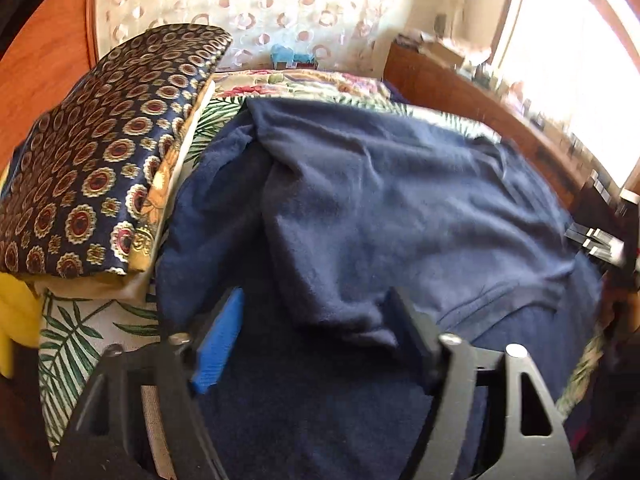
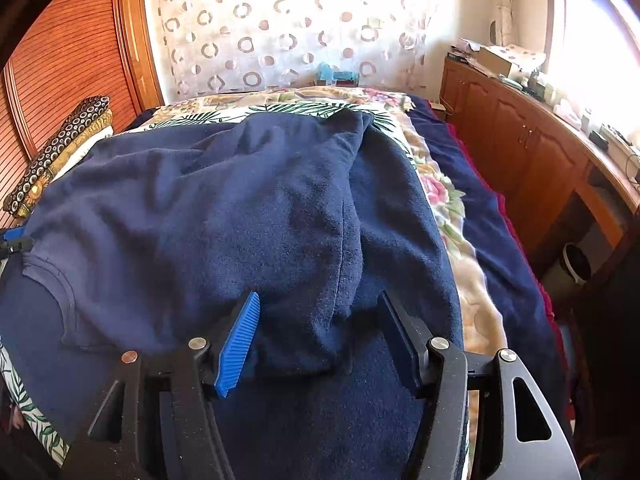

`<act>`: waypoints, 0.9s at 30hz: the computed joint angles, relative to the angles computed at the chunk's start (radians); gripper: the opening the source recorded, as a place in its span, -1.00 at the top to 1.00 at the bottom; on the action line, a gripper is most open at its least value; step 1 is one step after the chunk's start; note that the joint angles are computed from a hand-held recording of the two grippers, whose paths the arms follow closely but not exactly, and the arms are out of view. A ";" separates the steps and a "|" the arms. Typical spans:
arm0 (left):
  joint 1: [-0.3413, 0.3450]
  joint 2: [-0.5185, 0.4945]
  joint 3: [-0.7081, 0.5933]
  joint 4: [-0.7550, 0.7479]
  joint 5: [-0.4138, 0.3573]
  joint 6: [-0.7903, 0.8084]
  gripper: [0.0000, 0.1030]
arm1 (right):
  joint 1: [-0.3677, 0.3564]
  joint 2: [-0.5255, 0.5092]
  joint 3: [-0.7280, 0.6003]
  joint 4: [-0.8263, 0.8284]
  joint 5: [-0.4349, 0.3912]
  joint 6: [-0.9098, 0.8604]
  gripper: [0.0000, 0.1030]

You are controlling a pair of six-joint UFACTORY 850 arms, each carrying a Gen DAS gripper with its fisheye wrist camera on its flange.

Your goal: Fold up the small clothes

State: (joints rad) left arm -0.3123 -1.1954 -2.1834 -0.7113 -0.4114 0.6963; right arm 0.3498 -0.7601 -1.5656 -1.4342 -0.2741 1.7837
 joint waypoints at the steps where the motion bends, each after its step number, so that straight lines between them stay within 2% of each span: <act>1: 0.002 0.005 0.007 -0.024 0.007 0.017 -0.18 | -0.001 0.000 0.001 -0.002 0.001 0.001 -0.23; 3: 0.007 0.012 0.013 -0.059 0.018 0.040 0.19 | -0.001 0.000 0.001 -0.003 0.002 0.001 -0.23; 5: 0.009 0.002 -0.010 -0.056 0.003 0.029 0.33 | -0.001 0.001 0.002 -0.006 0.002 0.004 -0.23; 7: 0.006 -0.019 -0.048 0.006 -0.009 -0.031 0.34 | -0.001 0.001 0.003 -0.008 0.002 0.006 -0.23; 10: -0.008 -0.059 -0.118 0.184 -0.020 -0.208 0.34 | -0.002 0.002 0.003 -0.008 0.003 0.006 -0.23; 13: -0.010 -0.085 -0.155 0.195 -0.050 -0.211 0.34 | -0.002 0.003 0.005 -0.013 0.004 0.011 -0.23; 16: -0.020 -0.067 -0.112 0.215 0.007 -0.176 0.33 | -0.001 0.002 0.004 -0.010 0.003 0.007 -0.23; 18: -0.024 -0.060 -0.093 0.186 0.025 -0.121 0.05 | -0.002 0.002 0.005 -0.011 0.005 0.009 -0.23; 24: -0.037 -0.070 -0.110 0.259 0.027 -0.169 0.02 | -0.001 0.004 0.010 -0.027 0.004 0.028 -0.23; 25: -0.035 -0.071 -0.112 0.246 0.026 -0.160 0.03 | -0.002 0.005 0.010 -0.026 0.004 0.026 -0.23; 26: -0.033 -0.066 -0.104 0.227 0.027 -0.144 0.14 | -0.002 0.004 0.010 -0.025 0.004 0.025 -0.23; 27: -0.031 -0.062 -0.097 0.209 0.030 -0.130 0.35 | -0.002 0.005 0.011 -0.026 0.004 0.026 -0.23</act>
State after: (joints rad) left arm -0.3430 -1.2578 -2.2799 -0.5022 -0.3812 0.5666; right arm 0.3480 -0.7553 -1.5549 -1.4607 -0.2703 1.8095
